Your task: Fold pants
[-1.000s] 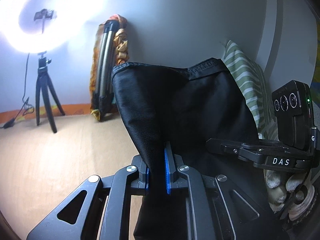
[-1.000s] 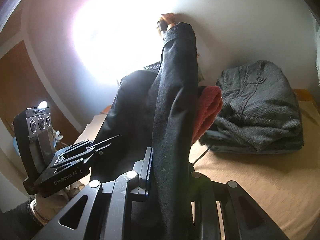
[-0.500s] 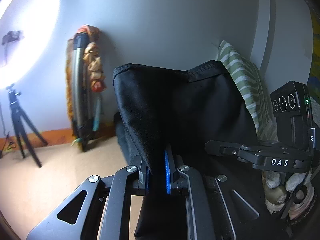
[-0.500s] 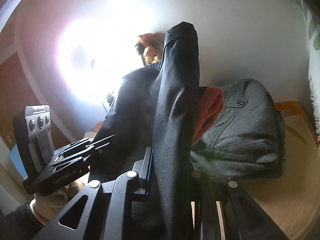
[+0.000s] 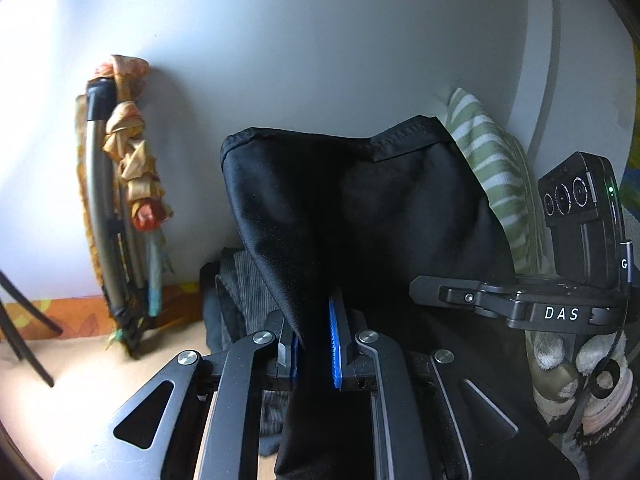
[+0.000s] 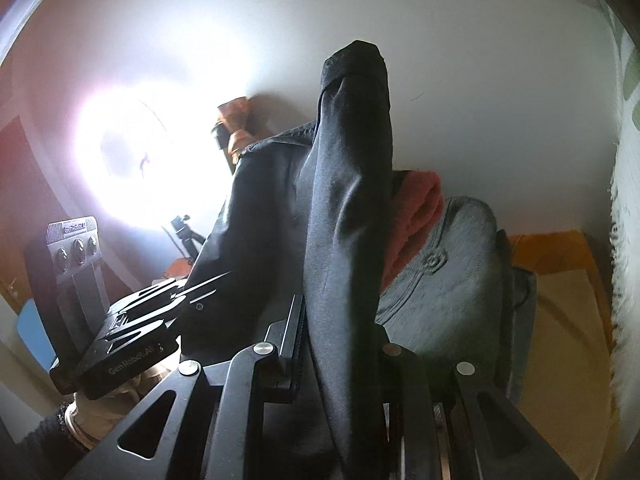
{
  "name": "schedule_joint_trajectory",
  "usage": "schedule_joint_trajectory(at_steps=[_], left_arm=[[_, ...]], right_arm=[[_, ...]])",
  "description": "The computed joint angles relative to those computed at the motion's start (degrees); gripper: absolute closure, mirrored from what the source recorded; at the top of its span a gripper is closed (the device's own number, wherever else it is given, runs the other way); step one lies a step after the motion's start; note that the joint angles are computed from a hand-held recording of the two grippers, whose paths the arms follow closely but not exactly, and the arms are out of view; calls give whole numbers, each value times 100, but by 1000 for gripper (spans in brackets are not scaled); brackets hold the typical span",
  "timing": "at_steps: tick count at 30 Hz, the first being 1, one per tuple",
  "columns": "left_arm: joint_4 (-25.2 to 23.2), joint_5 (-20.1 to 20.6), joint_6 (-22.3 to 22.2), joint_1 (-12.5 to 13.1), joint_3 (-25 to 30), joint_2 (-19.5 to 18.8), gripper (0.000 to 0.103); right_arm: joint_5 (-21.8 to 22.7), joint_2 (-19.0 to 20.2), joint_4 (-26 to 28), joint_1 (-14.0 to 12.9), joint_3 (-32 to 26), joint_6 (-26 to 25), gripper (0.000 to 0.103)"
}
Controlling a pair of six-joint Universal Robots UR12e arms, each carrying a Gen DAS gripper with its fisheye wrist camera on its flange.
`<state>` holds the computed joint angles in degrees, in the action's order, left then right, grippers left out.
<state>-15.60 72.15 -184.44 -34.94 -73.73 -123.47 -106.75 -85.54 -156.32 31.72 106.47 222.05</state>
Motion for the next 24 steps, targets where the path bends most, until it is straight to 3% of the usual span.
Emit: schedule_joint_trajectory(at_steps=[13,24], left_arm=[[-522,227,-165,-75,833,-611,94],[-845,516,-126,-158,1073,-876,93]], right_arm=[[784,-11,-170,-701,302,-204,84],[1052,90,43,-929,411,-303,82]])
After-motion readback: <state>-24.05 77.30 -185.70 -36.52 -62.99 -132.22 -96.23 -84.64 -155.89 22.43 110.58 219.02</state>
